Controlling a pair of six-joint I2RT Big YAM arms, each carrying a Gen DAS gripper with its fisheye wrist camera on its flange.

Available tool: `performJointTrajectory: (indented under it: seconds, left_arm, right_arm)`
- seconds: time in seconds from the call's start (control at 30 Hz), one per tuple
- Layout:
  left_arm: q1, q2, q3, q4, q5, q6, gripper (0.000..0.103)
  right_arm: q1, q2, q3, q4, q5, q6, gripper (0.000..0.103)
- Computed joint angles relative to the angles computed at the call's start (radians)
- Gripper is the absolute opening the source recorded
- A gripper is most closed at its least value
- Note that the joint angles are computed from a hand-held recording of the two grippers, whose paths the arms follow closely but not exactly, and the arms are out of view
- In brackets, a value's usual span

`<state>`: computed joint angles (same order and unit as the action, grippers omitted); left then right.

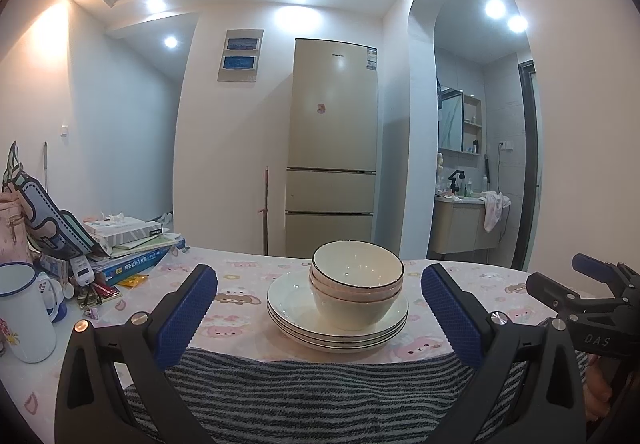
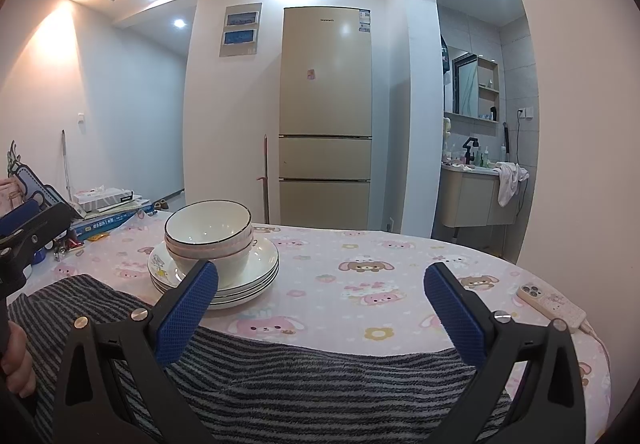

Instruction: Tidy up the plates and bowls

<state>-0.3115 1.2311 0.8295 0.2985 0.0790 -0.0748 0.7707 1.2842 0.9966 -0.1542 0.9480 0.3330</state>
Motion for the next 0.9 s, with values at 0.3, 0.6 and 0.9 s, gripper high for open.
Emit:
performJointTrajectory:
  seconds: [0.3,0.6,0.9]
  left_arm:
    - [0.005,0.000,-0.007,0.026,0.001,-0.008,0.103]
    - [0.011,-0.004,-0.012,0.021,0.008,-0.005,0.103]
    - [0.011,-0.004,-0.012,0.019,0.008,-0.005,0.103]
  right_arm:
    - [0.001,0.001,0.000,0.001,0.001,0.000,0.103]
    - [0.001,0.000,0.000,0.001,0.001,-0.001,0.103]
    - [0.000,-0.001,0.000,0.000,0.001,0.000,0.103]
